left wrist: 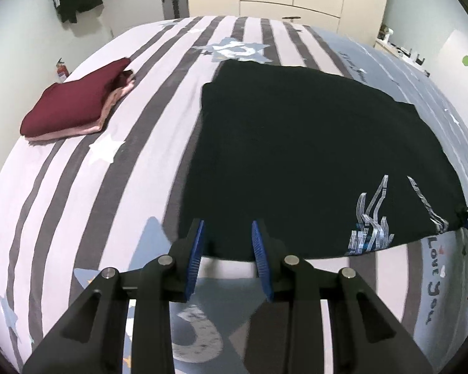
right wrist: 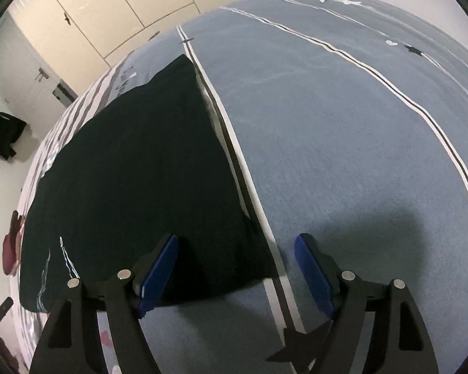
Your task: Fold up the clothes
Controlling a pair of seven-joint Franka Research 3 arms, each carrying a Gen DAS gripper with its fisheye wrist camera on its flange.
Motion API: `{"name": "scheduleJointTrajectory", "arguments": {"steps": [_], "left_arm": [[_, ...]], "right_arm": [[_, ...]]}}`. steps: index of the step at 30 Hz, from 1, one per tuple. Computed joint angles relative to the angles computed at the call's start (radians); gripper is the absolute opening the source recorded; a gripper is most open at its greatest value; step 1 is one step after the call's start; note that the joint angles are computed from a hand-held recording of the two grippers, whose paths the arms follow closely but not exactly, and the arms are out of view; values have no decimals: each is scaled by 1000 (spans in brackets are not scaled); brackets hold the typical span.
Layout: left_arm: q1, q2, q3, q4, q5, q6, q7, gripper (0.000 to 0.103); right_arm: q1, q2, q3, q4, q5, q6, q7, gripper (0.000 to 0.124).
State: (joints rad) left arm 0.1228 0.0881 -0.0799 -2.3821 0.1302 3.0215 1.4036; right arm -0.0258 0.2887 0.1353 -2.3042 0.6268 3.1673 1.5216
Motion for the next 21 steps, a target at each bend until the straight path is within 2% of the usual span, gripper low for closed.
{"name": "scheduleJointTrajectory", "arguments": {"steps": [3, 4, 5, 6, 9, 11, 14, 15, 18, 21], "left_arm": [[44, 10, -33, 7, -125, 5, 107, 28], [55, 13, -37, 8, -147, 9, 137, 28], [70, 17, -45, 11, -182, 8, 177, 28], [83, 20, -52, 16, -215, 2, 211, 28], [139, 32, -89, 35, -363, -8, 359, 28], [170, 43, -106, 54, -449, -18, 461, 28], [204, 58, -111, 91, -538, -51, 590, 28], [219, 62, -114, 107, -574, -67, 641, 28], [249, 66, -98, 153, -655, -106, 774, 28], [272, 66, -69, 193, -730, -150, 879, 28]], "right_arm": [[56, -4, -55, 12, -47, -22, 25, 41], [95, -5, -97, 15, -81, -38, 51, 36], [146, -8, -152, 15, -131, -56, 94, 27], [165, -11, -171, 17, -154, -68, 111, 14], [287, -51, -291, -3, -304, -65, 234, 12], [429, -85, -427, -14, -458, -48, 361, 12], [607, -102, -578, 20, -642, -46, 539, 12], [639, -95, -592, 49, -677, -52, 577, 12], [684, -17, -547, 203, -722, -86, 651, 12], [652, 107, -418, 405, -707, -132, 661, 12]]}}
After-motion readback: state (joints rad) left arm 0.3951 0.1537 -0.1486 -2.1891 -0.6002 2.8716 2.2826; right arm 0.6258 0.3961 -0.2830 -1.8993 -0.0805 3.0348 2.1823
